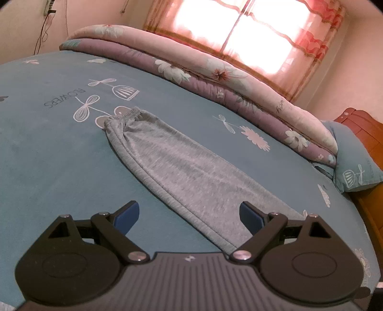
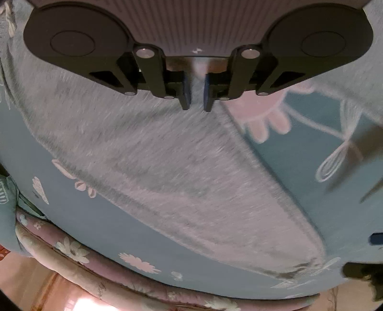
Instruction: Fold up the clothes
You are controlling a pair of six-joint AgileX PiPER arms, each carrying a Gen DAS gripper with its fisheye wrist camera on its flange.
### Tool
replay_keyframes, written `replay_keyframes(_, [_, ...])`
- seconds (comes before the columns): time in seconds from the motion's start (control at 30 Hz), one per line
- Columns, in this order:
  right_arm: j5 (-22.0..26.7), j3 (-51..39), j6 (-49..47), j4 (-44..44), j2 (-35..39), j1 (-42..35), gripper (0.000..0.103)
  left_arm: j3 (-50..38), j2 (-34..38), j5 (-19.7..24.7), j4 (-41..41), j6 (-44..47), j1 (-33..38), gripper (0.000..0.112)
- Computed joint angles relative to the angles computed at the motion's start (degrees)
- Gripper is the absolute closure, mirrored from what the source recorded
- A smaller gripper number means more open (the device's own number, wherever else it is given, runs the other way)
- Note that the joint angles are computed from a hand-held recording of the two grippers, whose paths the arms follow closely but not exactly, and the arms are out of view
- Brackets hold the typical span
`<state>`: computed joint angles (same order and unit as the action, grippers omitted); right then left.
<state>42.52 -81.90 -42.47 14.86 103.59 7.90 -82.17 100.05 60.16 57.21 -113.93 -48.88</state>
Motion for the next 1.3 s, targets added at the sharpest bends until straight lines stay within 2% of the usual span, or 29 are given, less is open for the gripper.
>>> replay_keyframes(0.07, [6.93,-4.98,-1.96,2.23,1.92,-0.91,0.085,-0.12,-0.01,0.18,0.11,0.1,-0.22,0.021])
replay_keyframes(0.1, [8.68,-7.64,-2.2,2.8,2.56,-1.04,0.084,-0.25,0.05,0.41,0.29,0.13,-0.38,0.021])
replay_keyframes(0.2, [4.24,-11.66,-1.22,5.27,3.85,-0.72,0.071,-0.73,0.25,0.68,0.59,0.13,-0.54,0.021])
replay_keyframes(0.23, [3.01,-13.87,-0.1,5.92,5.65,-0.41,0.07,-0.81,0.33,0.67,0.82,-0.12,-0.6,0.021])
replay_keyframes(0.3, [-2.31,-15.45,4.9,1.11,8.73,1.61,0.069,-1.26,0.6,0.61,0.46,0.85,-0.49,0.021])
replay_keyframes(0.4, [-3.9,-17.53,14.17,-6.8,13.58,3.35,0.069,-1.44,0.73,0.82,0.25,1.24,-0.43,0.021])
replay_keyframes(0.47, [-6.44,-11.47,13.83,-3.9,10.27,2.55,0.068,-0.65,0.29,0.53,0.75,0.16,-0.34,0.021])
replay_keyframes(0.57, [-9.28,-0.39,7.11,0.35,2.81,2.1,0.069,-0.6,0.34,0.34,0.37,0.08,0.04,0.021])
replay_keyframes(0.6, [-9.05,0.86,5.73,0.52,1.28,2.16,0.068,-0.93,0.55,0.52,0.02,0.64,0.05,0.021])
replay_keyframes(0.63, [-6.85,-0.18,3.78,2.97,1.07,1.26,0.066,-1.27,0.75,0.69,-0.33,1.2,0.06,0.021])
replay_keyframes(0.67, [-5.05,-1.16,2.18,6.26,0.88,-0.01,0.06,-1.61,0.96,0.88,-0.68,1.76,0.07,0.021])
replay_keyframes(0.7, [-5.55,-1.2,2.86,7.25,0.08,-0.69,0.05,-1.92,1.14,1.06,-0.93,2.23,0.05,0.021])
replay_keyframes(0.77, [-9.88,-0.17,8.33,2.37,-0.32,-0.3,0.044,-1.67,0.92,1.1,0.18,1.4,-0.41,0.021])
replay_keyframes(0.8, [-9.12,-0.71,10.92,-0.27,0.12,-0.42,0.044,-1.33,0.7,0.68,0.66,0.9,-0.46,0.021])
replay_keyframes(0.87, [-1.59,-3.82,11.36,1.23,2.1,-2.19,0.044,-1.4,0.79,0.19,0.49,1.24,-0.3,0.021])
replay_keyframes(0.93, [8.15,-6.09,6.49,11.09,3.11,-6.15,0.044,-1.91,1.12,0.37,-0.35,2.28,-0.07,0.021])
replay_keyframes(0.97, [9.88,-5.07,1.97,16.43,2.09,-8.23,0.044,-1.93,1.15,0.42,-0.37,2.19,-0.04,0.021])
replay_keyframes(1.0, [9.3,-3.45,-1.14,19.47,0.38,-9.61,0.043,-1.76,1.06,0.34,-0.19,1.83,-0.05,0.021])
replay_keyframes(1.03, [6.44,-1.33,-2.64,20.22,-1.93,-10.42,0.04,-1.59,0.97,0.26,-0.02,1.46,-0.06,0.021])
replay_keyframes(1.07, [1.57,1.13,-2.15,18.89,-3.72,-10.1,0.033,-1.45,0.89,0.19,0.14,1.12,-0.08,0.021])
replay_keyframes(1.1, [-1.02,1.83,-0.33,16.39,-4.14,-9.88,0.03,-1.53,0.96,0.2,0.16,1.08,-0.09,0.021])
replay_keyframes(1.13, [-1.31,1.29,2.96,12.88,-3.38,-9.77,0.03,-1.74,1.1,0.2,0.03,1.31,-0.07,0.021])
replay_keyframes(1.2, [4.45,-2.15,7.64,9.06,-0.14,-10.39,0.03,-2.35,1.54,0.21,-0.57,2.52,-0.05,0.021])
replay_keyframes(1.23, [8.72,-3.79,6.62,10.59,1.33,-11.4,0.03,-2.72,1.74,0.43,-0.86,3.12,-0.08,0.021])
replay_keyframes(1.3, [11.55,-3.73,-0.84,18.02,0.52,-14.39,0.031,-2.56,1.67,0.72,-0.31,2.7,-0.32,0.021])
